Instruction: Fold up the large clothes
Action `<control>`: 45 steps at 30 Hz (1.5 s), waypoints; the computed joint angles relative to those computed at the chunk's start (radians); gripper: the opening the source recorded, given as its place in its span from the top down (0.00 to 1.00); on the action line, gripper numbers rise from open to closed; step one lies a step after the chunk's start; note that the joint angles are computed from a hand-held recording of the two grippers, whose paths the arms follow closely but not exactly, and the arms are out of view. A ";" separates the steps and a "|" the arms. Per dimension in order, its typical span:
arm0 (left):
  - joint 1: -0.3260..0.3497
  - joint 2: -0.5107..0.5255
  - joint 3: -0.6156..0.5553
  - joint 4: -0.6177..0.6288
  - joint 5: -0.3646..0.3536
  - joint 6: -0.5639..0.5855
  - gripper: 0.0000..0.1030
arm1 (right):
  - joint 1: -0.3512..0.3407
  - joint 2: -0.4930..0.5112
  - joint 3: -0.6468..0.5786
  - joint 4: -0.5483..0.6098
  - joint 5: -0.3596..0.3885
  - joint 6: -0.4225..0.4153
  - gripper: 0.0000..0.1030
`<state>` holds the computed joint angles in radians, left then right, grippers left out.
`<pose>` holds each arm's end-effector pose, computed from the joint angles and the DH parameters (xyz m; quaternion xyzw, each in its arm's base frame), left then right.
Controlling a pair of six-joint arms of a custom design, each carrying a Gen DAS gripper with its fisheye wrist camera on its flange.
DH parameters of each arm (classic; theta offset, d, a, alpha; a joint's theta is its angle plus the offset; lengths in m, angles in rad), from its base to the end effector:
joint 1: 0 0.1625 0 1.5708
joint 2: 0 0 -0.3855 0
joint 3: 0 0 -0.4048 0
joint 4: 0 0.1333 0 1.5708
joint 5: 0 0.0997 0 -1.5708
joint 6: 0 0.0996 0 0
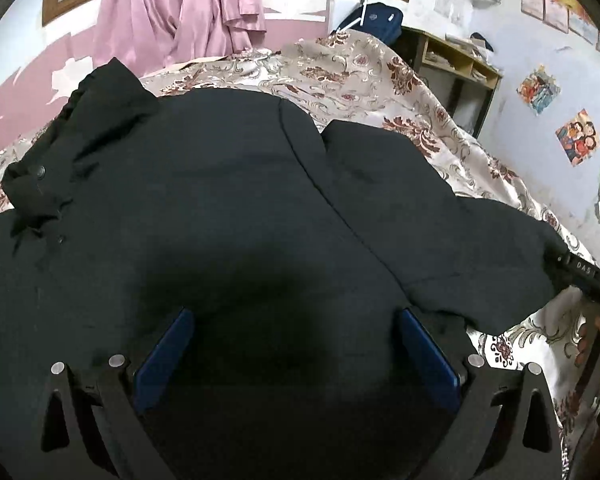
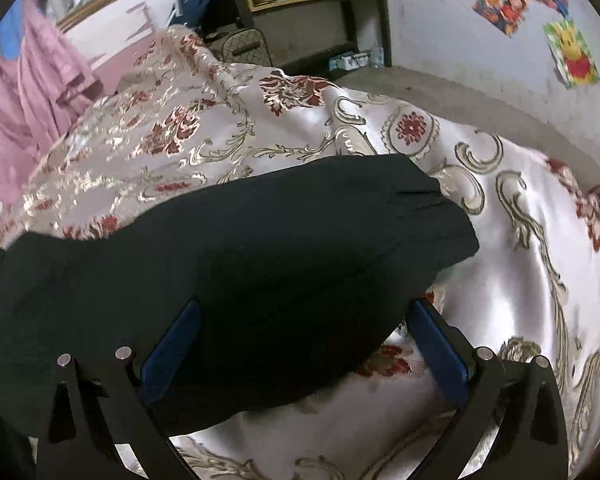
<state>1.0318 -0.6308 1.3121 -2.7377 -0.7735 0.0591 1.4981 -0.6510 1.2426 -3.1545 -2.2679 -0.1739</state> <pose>-0.2075 -0.7456 0.1199 0.1744 0.8823 -0.3048 0.3133 0.0139 -0.7641 0.2121 -0.1205 -0.8337 0.4070 0.3531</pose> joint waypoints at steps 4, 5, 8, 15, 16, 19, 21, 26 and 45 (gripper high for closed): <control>0.002 0.013 0.009 -0.040 0.016 0.022 0.00 | -0.007 -0.010 0.023 -0.042 0.025 0.019 0.01; 0.002 0.015 0.010 -0.050 0.021 0.031 0.00 | -0.007 -0.012 0.027 -0.047 0.025 0.013 0.01; 0.003 0.019 0.020 -0.085 0.021 0.054 0.00 | -0.005 -0.007 0.026 -0.059 0.024 -0.026 0.07; 0.012 0.001 0.029 -0.092 -0.028 0.043 0.00 | 0.003 -0.054 0.071 -0.037 0.121 -0.001 0.83; 0.010 -0.013 0.037 -0.086 -0.026 0.017 0.00 | 0.011 -0.062 0.076 -0.040 0.132 0.001 0.89; -0.004 -0.062 0.080 -0.080 0.016 -0.047 0.00 | 0.057 -0.076 0.079 -0.065 0.148 -0.032 0.90; -0.005 -0.113 0.121 -0.060 0.008 -0.078 0.00 | 0.101 -0.074 0.072 -0.102 0.160 -0.090 0.90; -0.013 -0.267 0.269 -0.117 0.075 -0.063 0.00 | 0.233 -0.011 -0.002 -0.133 0.170 -0.301 0.90; 0.057 -0.876 0.685 -0.072 0.287 -0.160 0.00 | 0.523 0.302 -0.124 0.132 0.275 -0.510 0.90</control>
